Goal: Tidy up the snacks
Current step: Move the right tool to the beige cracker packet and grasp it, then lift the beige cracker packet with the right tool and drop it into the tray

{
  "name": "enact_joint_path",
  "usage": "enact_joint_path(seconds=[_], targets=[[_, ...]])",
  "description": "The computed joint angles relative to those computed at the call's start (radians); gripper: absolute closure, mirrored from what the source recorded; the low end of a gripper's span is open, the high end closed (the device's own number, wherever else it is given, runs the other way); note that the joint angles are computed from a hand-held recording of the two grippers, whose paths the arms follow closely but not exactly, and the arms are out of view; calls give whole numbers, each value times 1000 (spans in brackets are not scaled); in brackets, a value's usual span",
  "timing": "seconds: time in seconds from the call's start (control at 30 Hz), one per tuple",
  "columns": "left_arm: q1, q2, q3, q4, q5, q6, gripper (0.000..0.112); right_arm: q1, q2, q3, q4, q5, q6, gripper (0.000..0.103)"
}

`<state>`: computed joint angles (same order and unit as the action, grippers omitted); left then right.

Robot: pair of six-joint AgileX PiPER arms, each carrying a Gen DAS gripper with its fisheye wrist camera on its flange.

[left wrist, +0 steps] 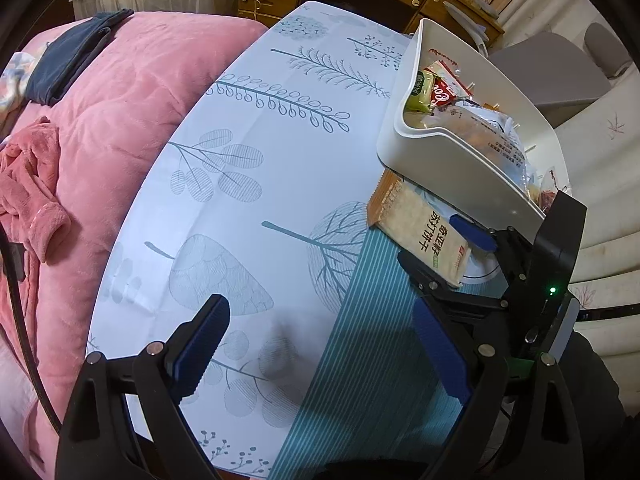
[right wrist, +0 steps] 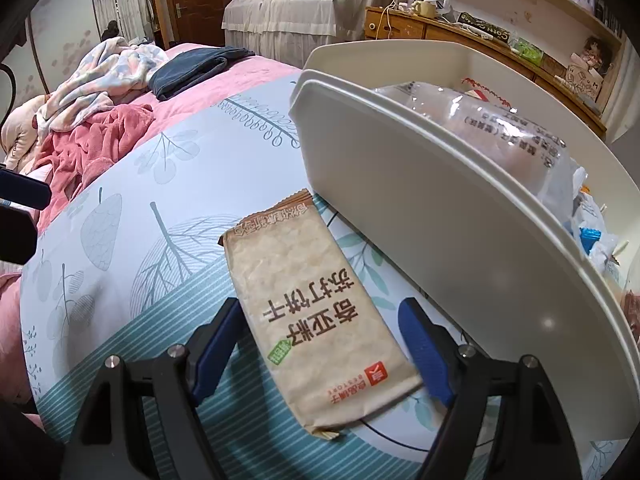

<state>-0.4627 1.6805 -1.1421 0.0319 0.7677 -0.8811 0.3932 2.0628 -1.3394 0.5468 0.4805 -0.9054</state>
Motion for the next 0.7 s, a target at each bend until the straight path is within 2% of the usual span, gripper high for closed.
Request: enact_joint_path(seconds=[0.03,0.07,0.3,0.4,0.7], targets=[[-2,-2,-4,0,4,-2,20,3,-2,-9,-29,16,28,37],[-6,-4,-11,3,12,-8,20,7,-3,-17,-60,32,56,39],[-24,-18,-50,15,80,-59,20,15,-27,-31,-154,135,165,45],[-29,-30,-66,20,111,-86,20,-8,-45,-29,-109,206,165,46],[-43,-43,-137,44,203,-119,20,-75,-171,50,-6,320,111,46]])
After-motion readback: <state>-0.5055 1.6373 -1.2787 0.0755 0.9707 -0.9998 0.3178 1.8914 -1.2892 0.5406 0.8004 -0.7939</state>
